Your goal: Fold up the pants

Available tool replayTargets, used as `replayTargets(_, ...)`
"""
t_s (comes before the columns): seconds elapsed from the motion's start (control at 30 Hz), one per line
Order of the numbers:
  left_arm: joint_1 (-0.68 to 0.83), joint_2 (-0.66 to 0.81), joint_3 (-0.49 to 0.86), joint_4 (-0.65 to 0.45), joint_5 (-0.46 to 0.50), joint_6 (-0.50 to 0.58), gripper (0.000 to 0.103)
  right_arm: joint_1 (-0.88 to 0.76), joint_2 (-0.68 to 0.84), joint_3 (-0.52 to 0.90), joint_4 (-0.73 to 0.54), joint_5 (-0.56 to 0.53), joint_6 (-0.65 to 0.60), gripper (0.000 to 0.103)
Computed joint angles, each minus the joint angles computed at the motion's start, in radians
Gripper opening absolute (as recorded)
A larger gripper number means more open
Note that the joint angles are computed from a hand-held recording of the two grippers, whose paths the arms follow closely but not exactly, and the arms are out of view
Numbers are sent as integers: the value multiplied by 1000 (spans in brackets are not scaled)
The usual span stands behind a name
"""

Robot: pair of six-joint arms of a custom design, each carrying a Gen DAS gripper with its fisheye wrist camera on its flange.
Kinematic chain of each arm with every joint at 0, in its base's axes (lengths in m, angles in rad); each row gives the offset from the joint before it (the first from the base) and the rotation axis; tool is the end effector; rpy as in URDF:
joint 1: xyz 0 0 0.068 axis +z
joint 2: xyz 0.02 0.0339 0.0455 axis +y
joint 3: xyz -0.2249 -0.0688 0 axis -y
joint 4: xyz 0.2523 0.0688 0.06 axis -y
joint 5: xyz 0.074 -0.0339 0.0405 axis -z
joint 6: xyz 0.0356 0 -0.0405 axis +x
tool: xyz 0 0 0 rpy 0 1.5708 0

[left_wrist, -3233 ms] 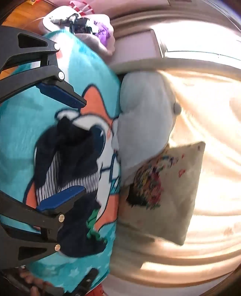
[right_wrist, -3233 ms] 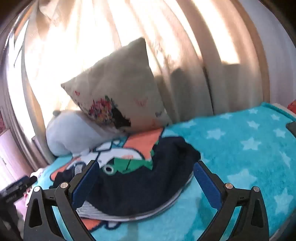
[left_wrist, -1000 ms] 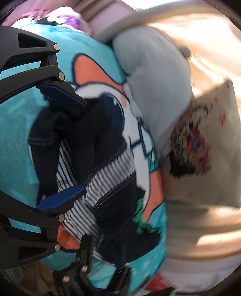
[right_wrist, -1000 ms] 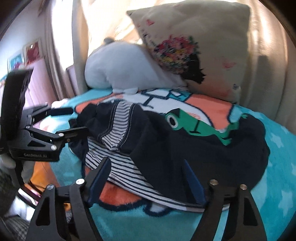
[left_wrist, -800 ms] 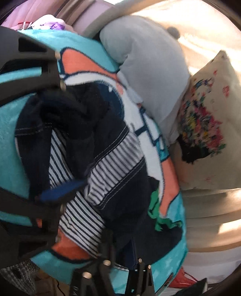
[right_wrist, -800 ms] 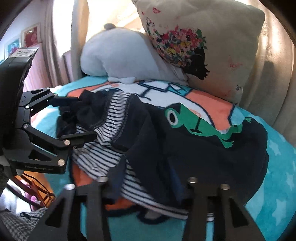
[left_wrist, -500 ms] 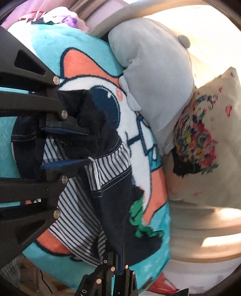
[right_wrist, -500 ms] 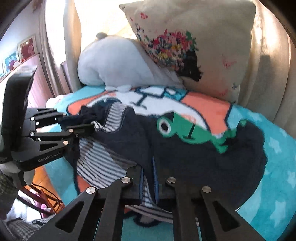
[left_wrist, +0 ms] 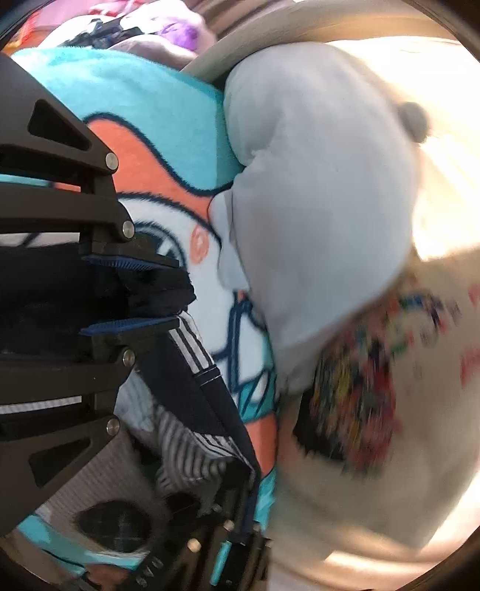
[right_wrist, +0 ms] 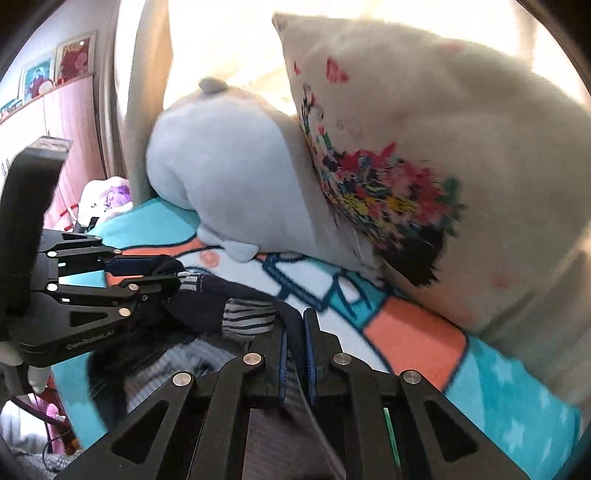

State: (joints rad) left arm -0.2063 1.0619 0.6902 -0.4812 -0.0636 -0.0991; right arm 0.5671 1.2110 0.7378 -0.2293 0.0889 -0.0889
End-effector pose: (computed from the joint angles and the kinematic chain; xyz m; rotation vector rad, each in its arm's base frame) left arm 0.2347 -0.0468 0.1917 0.1009 2.4202 -0.0621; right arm 0.2347 0.1457 0.1917 -0.6882 2.1679 0.1514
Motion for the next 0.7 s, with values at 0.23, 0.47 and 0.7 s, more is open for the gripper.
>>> replayTargets(0.23, 133, 252, 103, 74, 80, -15, 24, -50, 441, 298, 18, -41, -19, 14)
replayTargets(0.47, 209, 136, 52, 41, 171, -32, 34, -70, 370, 243, 78, -29, -30, 53)
replayTargets(0.7, 159, -280, -108, -110, 143, -63, 54, -263, -167, -21, -101, -211, -48, 64)
